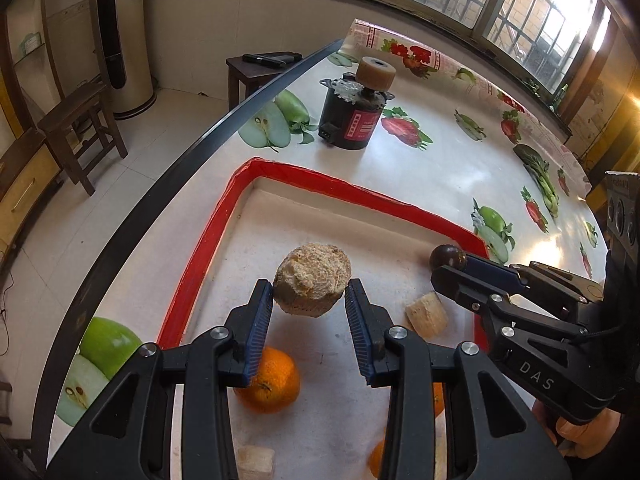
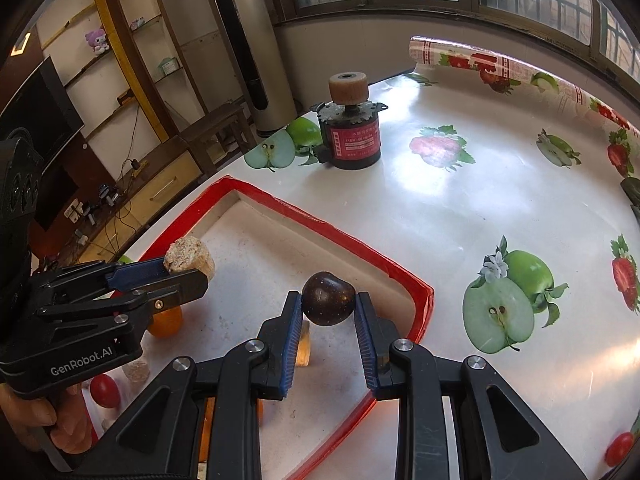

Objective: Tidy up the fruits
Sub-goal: 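Carry the bun and plum into the tray and open both grippers, then move both tools toward the red tomato and green-yellow fruit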

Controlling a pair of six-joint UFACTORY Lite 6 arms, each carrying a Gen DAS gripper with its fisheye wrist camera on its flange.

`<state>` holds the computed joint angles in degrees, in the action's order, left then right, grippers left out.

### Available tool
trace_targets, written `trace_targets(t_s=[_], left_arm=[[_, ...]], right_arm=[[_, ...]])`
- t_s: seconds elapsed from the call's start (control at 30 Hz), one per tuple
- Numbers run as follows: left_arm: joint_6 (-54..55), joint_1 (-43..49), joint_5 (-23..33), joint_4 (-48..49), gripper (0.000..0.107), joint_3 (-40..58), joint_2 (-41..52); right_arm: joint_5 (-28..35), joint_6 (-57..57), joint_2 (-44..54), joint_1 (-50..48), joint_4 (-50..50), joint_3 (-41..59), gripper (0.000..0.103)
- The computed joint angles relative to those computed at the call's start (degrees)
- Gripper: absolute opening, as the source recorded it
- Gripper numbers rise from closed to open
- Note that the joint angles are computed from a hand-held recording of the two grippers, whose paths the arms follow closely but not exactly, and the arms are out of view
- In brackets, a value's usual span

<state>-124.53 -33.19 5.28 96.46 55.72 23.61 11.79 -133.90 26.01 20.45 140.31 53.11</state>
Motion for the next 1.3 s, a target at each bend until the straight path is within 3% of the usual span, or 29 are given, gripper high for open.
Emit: trace_targets(t_s=[0.13,0.23,0.37,0.47,0.57,0.67,0.97,1.3], left_arm=[[1.49,0.27,-0.14,-1.42,0.035,1.58,2.83],[-4.57,0.37,-0.18,4.47,0.035,1.67,3.37],[1.60,0.26,-0.03,-1.84,0.036,2.07,3.49],[11.07,-0.16,1.30,-12.20,0.036,2.29,3.33],[17.05,-0.40,2.50,-18.98,0.038,1.54,2.35],[15.32,-0.75,3.28,-18.15,0.047,-0.18,0.39],[13.33,-2.54,4.22,-18.33,0.050,-5.17,-6.14],[10.72,-9.04,6.34,-19.53,0.050,-7.37,-10.26]], right_arm=[[0.62,-1.10,2.20,-0.06,1.12,1.31,0.027],[0.56,-0.23,2.95,-0.06,-0.01,2.08,0.028],[0.87,-0.28,2.77,0.06,0.06,1.82,0.030],[0.90,0.30,2.15,0.08,-0.60,1.36,0.030],[1.17,0.28,0.52,0.22,-0.89,-0.09,0.047],[1.10,-1.75,-1.61,0.72,1.03,-2.05,0.049],[2.37,-2.43,-14.04,0.13,1.65,-13.45,0.054],[2.37,5.51,-31.35,-4.75,-7.85,-27.56,0.057]])
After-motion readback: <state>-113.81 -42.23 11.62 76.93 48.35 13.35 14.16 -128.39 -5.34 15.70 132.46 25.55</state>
